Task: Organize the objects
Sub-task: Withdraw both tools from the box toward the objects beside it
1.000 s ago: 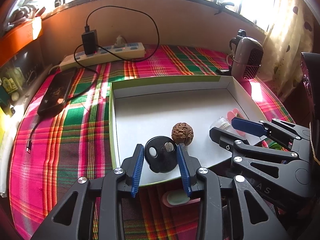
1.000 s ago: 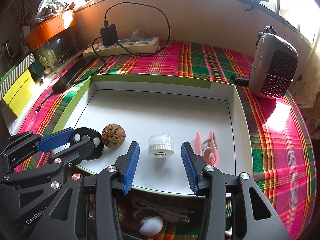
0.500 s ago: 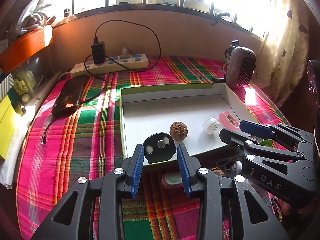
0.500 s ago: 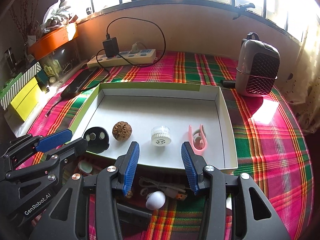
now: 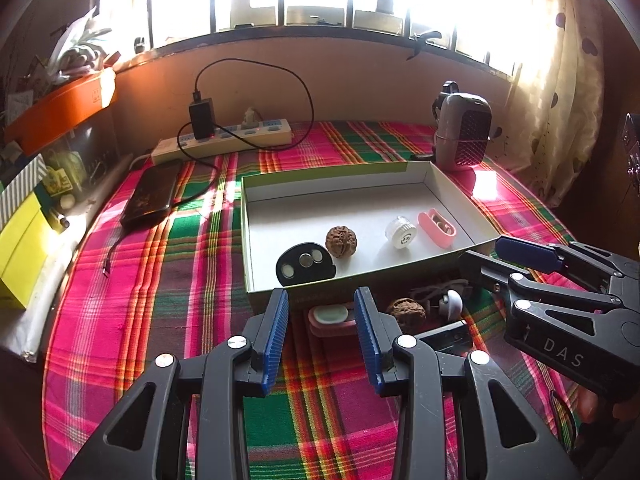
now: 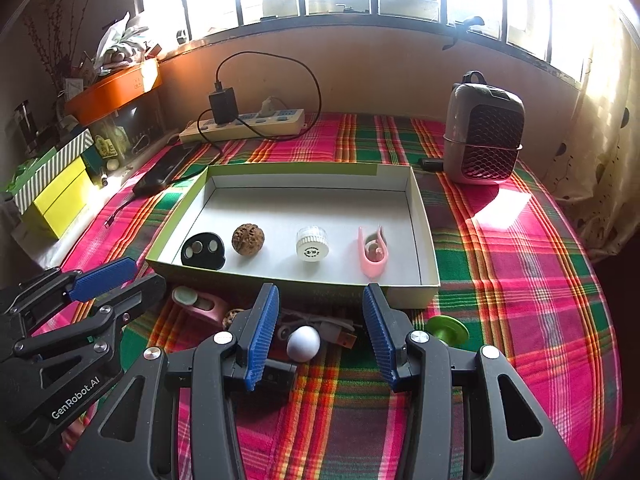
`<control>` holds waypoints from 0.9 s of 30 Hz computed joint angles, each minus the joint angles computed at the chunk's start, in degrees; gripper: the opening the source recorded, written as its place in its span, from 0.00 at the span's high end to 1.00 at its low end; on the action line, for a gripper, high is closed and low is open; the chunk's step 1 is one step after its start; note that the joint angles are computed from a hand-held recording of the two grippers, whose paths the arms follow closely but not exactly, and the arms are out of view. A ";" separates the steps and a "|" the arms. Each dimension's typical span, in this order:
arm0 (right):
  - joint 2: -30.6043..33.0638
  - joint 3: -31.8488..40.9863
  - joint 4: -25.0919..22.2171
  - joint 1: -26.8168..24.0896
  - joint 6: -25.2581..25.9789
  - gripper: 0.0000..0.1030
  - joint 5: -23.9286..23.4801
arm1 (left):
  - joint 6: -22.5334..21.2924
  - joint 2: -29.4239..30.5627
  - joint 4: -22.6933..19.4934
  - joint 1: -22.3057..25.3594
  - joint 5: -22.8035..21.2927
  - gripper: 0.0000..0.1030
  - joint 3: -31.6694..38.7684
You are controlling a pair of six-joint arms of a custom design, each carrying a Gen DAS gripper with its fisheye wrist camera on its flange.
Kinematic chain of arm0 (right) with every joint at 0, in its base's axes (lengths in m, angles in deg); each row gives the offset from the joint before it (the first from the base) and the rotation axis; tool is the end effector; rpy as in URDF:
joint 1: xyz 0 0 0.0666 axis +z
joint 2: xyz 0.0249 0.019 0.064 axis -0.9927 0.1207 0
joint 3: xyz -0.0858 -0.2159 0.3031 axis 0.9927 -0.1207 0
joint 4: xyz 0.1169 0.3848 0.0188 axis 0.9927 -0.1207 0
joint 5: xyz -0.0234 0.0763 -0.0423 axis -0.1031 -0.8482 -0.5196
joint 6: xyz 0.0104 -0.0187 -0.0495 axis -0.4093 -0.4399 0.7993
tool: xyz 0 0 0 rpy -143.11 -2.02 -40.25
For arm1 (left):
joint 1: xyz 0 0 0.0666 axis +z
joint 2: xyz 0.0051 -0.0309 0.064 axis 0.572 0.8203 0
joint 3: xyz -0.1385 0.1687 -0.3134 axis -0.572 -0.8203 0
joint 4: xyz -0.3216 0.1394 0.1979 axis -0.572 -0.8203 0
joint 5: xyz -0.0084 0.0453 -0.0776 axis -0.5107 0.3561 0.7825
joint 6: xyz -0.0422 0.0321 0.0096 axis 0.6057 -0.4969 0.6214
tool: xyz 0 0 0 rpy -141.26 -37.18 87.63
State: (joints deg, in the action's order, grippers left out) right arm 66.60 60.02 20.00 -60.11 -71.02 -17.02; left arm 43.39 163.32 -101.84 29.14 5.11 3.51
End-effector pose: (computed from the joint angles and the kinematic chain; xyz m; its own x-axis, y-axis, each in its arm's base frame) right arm 0.6304 0.2640 0.3525 -0.6954 -0.1473 -0.7033 -0.2557 0.9654 0.0506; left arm 0.6005 -0.0619 0.3489 -0.6825 0.0497 -0.7292 0.1076 0.9936 -0.0330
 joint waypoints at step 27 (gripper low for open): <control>-8.05 -14.54 3.87 -3.62 -3.97 0.56 2.45 | -0.85 -0.82 -1.39 -1.77 8.16 0.68 -4.02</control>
